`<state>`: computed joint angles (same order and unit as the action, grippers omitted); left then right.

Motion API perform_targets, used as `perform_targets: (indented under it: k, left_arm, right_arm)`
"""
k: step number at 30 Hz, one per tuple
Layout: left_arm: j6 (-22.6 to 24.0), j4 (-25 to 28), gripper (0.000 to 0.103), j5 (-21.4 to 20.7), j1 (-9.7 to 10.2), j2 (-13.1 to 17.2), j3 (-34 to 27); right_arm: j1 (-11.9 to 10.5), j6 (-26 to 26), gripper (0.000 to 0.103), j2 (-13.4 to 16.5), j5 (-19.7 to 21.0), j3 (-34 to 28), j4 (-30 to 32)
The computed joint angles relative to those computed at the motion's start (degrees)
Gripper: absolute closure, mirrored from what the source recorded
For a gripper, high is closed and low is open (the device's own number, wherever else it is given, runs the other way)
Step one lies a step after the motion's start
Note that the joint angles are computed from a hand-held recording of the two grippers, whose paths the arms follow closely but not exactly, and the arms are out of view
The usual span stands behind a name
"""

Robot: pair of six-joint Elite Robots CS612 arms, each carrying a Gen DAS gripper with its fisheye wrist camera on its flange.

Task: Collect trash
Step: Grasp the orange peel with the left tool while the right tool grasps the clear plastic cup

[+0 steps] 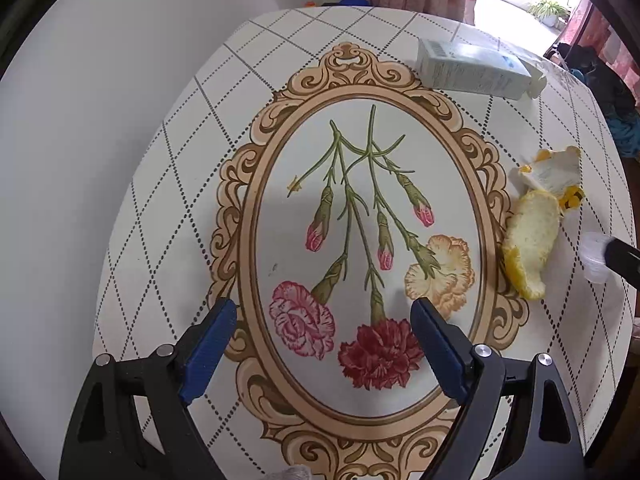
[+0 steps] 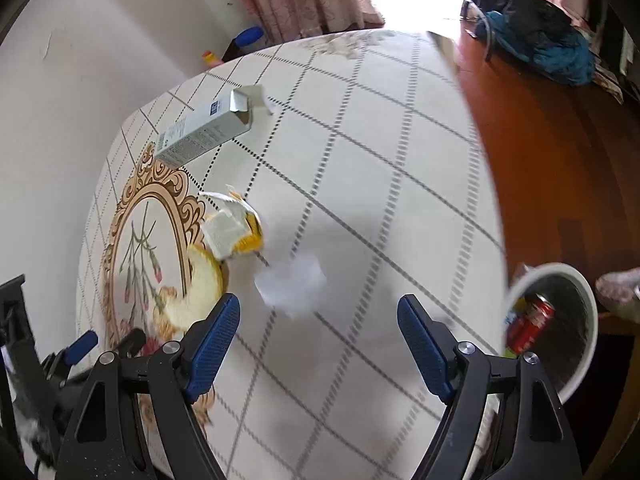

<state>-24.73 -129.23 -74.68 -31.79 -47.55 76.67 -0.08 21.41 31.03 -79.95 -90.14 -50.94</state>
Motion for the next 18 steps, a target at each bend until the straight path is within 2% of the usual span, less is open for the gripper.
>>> perform_targets:
  k: [1,4,7,13,16,18]
  left_arm:
    - [0.2,-0.1,0.014,-0.2,0.06,0.1,-0.2]
    - [1.3,-0.8,0.014,-1.2,0.02,0.3,-0.5]
    - [2.3,-2.9,0.014,-3.8,-0.21,-0.4,0.2]
    - [1.7,-6.2,0.016,-14.3,-0.1,0.3,-0.7]
    - [0.5,-7.2,0.035,-16.7,-0.45,1.1,-1.9]
    - [0.4,-5.8,0.062,-16.6,-0.62,2.3,-3.8]
  right_arm:
    - [0.1,-0.2,0.026,0.0,0.0,0.6,-0.4]
    - [0.4,-1.0,0.057,0.1,0.2,1.7,-1.7]
    - [0.5,-0.9,0.059,0.3,0.0,1.4,-2.4]
    - [-0.1,-0.1,0.059,0.8,-4.1,-2.0,0.1]
    - [-0.7,0.4,0.059,1.2,-4.9,-3.6,1.5]
    - [-1.1,0.8,0.059,1.6,-5.3,-4.4,2.3]
